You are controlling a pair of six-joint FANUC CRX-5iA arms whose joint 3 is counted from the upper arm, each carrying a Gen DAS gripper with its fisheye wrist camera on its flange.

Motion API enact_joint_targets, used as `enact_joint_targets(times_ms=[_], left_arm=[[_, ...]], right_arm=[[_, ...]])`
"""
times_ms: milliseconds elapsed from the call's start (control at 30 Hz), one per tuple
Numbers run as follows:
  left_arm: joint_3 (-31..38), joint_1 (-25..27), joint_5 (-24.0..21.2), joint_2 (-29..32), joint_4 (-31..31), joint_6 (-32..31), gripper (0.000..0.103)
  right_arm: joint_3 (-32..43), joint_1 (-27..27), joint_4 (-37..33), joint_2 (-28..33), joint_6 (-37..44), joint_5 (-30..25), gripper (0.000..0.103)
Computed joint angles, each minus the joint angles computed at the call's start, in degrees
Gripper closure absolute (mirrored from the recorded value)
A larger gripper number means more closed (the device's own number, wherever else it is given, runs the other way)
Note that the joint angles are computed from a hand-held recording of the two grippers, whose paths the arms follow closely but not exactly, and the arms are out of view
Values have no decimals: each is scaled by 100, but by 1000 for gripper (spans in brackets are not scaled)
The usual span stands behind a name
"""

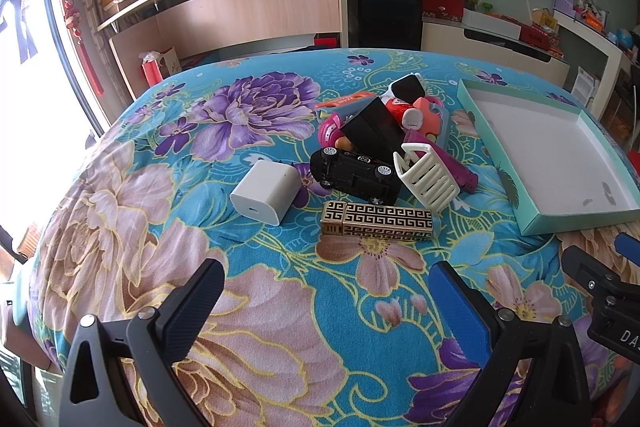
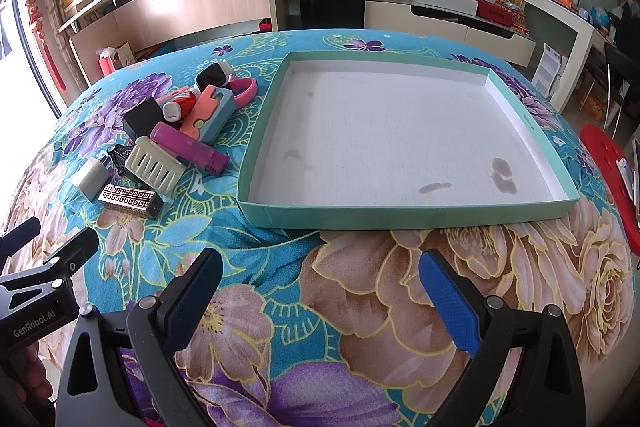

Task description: Organize rigid objects

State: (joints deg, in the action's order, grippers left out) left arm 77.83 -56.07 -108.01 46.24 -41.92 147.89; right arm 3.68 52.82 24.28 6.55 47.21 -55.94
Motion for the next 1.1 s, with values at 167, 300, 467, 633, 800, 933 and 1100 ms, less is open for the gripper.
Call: enact_joint_targets(times_ms=[167,300,467,633,800,933,1100], left_arm=[[0,0,0,0,0,0,0],[-3,1,1,-2,2,0,0],[1,0,1,1,2,-2,0],[5,-1,0,3,-1,-4,0],[16,1,-7,9,0,-7,0],[18,0,-7,10,0,-8,0],[-184,27,80,-103,77,100,0]], right_arm=[[-13,0,13,-10,-16,5,4],[-13,0,10,-11,-16,1,4],[-15,-2,-1,-16,-35,-9,4],[-15,-5,-6,-15,-30,-7,4],[-14,-3,-6,-15,-33,-10,4],[-16,-4,-6,-15,-31,-5,4],[-32,-30,-79,-52,4,60,4]])
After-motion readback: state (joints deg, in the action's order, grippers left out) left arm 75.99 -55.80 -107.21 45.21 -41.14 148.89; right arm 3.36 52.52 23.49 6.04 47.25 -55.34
